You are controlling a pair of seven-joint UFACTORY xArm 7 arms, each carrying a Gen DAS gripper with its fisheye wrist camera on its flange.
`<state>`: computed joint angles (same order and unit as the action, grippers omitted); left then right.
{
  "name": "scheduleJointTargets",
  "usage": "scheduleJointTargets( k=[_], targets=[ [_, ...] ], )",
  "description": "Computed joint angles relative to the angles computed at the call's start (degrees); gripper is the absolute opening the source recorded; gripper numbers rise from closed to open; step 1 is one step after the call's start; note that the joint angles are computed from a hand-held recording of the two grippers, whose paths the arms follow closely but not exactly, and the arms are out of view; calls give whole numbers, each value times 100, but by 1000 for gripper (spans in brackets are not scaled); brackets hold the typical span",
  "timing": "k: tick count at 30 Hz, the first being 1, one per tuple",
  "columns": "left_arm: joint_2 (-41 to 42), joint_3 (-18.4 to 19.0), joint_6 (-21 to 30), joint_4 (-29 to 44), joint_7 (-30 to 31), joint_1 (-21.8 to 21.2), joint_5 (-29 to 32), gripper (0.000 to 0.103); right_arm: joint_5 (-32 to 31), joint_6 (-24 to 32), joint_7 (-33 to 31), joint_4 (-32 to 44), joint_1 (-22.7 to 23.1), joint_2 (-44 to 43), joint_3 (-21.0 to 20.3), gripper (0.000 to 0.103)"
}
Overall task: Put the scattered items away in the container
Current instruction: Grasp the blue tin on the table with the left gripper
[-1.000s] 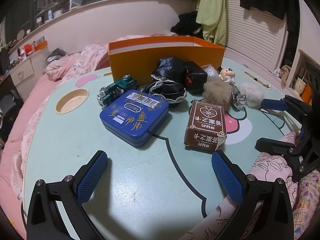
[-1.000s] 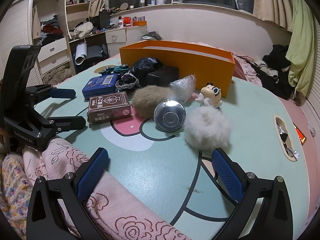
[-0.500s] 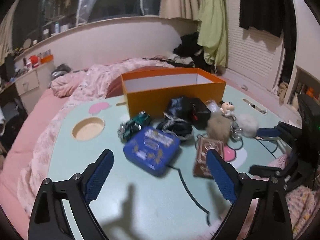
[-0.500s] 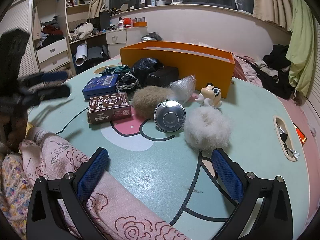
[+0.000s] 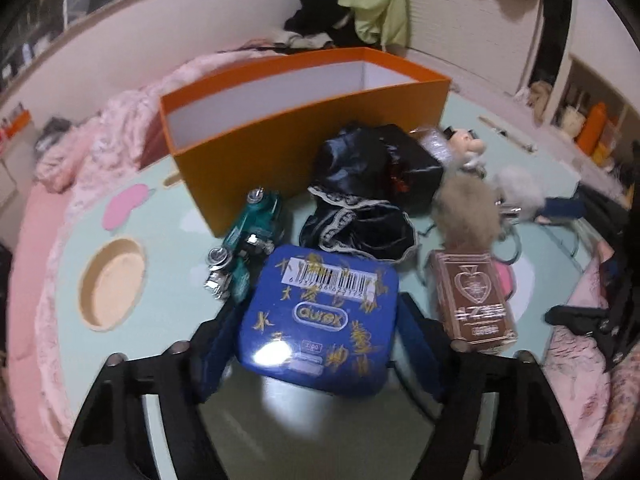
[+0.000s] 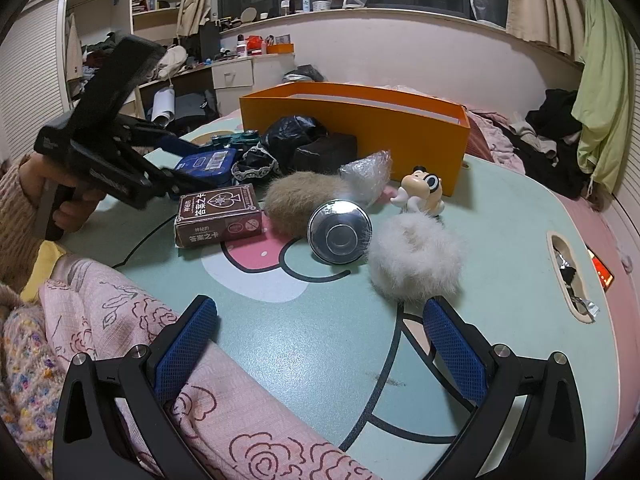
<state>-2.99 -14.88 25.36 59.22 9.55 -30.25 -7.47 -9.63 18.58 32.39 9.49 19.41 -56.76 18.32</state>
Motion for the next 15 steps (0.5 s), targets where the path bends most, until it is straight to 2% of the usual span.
scheduleJointTargets(
  k=[2, 6, 7, 12, 15],
  targets=[
    [-135, -24, -74, -149, -161, -4, 111, 71, 0, 5, 14, 9, 2, 4, 11, 103],
    [-645, 66, -494, -718, 233, -233, -650, 68, -5, -2, 14, 3, 4, 5, 3, 103],
    [-770, 65, -555, -832, 169, -269, -736, 68, -1, -4, 17, 1, 8, 2, -3, 103],
    [-1302, -236, -977, -1418, -1161, -36, -227, 67, -8, -12, 54, 17, 2, 26, 29, 103],
    [-1465, -147, -1319, -1717, -1567, -154, -198, 68, -13, -5, 60, 17, 8, 22, 28, 103]
  ],
)
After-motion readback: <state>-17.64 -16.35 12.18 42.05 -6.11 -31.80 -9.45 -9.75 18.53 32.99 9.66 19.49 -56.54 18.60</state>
